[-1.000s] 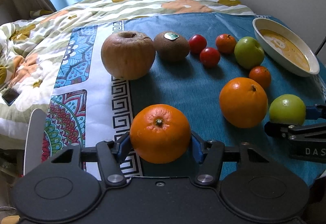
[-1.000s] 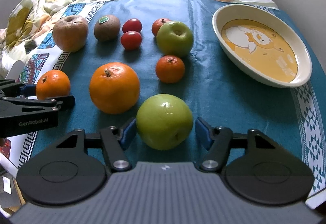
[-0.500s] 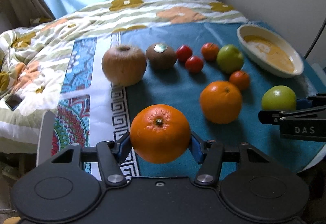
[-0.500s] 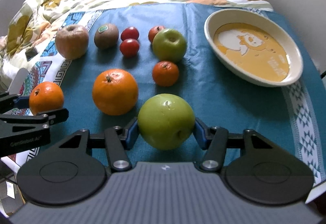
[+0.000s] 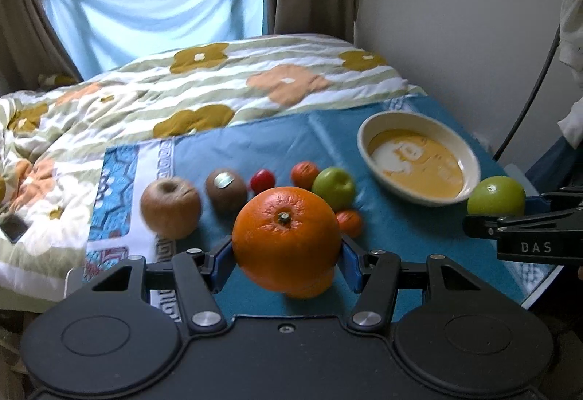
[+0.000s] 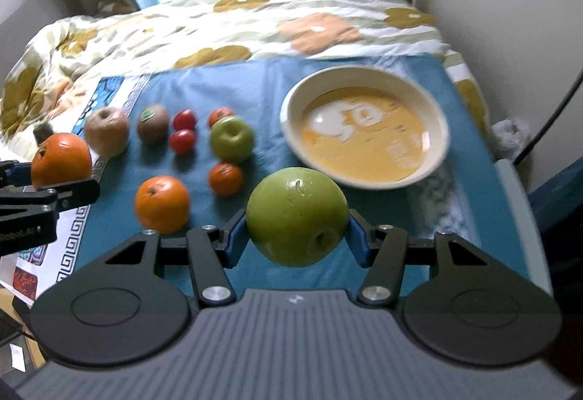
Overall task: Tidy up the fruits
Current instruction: 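Carry the orange and green apple into the bowl and release both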
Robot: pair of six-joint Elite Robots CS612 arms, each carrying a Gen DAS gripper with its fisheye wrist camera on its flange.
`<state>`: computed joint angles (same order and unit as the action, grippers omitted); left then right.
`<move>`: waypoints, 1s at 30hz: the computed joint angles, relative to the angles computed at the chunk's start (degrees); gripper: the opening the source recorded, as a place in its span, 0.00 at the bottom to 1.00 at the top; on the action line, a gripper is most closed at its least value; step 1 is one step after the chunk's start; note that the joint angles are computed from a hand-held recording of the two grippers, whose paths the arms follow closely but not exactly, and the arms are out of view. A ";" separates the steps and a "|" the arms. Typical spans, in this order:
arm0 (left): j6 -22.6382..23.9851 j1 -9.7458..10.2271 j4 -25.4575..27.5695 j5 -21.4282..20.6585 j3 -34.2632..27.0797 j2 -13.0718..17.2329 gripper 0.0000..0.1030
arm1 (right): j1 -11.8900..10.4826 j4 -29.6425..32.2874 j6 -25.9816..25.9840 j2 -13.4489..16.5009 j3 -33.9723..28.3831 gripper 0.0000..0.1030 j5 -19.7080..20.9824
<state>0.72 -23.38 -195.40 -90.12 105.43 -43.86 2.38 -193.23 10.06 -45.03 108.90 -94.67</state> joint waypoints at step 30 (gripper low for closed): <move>-6.09 -9.07 13.31 9.87 -22.14 10.96 0.61 | -14.04 4.98 -16.85 5.45 -10.50 0.69 15.16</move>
